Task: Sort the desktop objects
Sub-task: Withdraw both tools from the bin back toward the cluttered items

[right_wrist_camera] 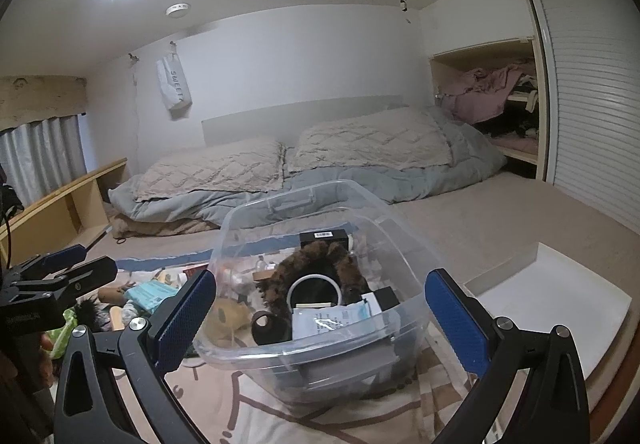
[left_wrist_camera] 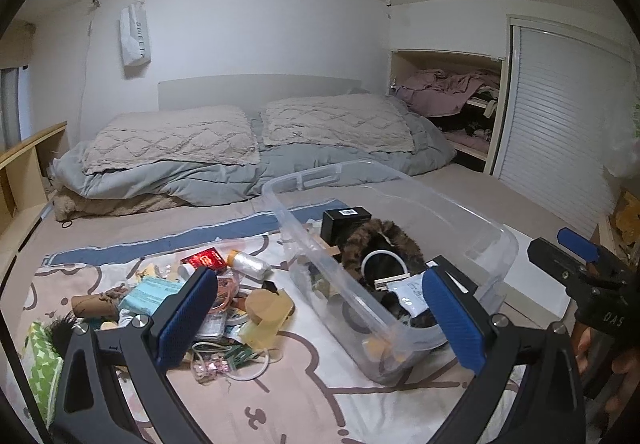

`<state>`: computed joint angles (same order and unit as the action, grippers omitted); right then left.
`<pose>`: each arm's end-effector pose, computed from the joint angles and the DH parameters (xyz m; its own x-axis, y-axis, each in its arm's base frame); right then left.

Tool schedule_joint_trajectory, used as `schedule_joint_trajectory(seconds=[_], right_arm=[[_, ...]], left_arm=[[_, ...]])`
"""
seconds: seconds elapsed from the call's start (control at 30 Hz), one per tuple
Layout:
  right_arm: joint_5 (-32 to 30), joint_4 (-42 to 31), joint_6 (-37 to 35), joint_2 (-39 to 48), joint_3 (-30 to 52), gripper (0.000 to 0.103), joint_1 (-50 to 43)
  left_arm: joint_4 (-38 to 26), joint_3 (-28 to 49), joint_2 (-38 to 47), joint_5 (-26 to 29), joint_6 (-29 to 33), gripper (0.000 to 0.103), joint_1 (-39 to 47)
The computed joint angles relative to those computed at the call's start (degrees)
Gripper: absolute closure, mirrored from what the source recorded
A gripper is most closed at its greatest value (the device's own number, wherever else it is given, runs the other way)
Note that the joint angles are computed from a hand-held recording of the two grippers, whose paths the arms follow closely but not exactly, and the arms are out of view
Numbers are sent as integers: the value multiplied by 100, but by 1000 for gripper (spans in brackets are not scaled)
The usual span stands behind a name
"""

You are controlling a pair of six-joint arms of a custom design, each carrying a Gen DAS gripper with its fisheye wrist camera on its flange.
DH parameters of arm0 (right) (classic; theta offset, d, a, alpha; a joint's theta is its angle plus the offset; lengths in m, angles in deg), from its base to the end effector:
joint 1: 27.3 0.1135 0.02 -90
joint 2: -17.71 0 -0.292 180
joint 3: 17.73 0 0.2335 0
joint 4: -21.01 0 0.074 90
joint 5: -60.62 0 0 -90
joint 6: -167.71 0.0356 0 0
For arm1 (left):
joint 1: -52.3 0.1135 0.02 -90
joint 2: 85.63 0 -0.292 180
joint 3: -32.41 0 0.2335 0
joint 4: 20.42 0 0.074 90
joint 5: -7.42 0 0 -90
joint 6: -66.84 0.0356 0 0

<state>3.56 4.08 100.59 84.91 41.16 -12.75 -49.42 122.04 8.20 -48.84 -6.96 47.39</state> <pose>0.2293 0.0395 0.3046 -0.2771 0.2652 -0.9235 0.4048 0.9039 0.1381 0.3561 -0.0504 0.3310 -0.3748 0.2651 -0.8884 0.6652 0.7443 -0.0586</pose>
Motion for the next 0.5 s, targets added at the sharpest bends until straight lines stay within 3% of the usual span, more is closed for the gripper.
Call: schedule_joint_trajectory(seconds=[0.5], right_arm=[[239, 495, 81, 889, 312, 0, 772]], left_arm=[[95, 88, 316, 323, 257, 0, 1066]])
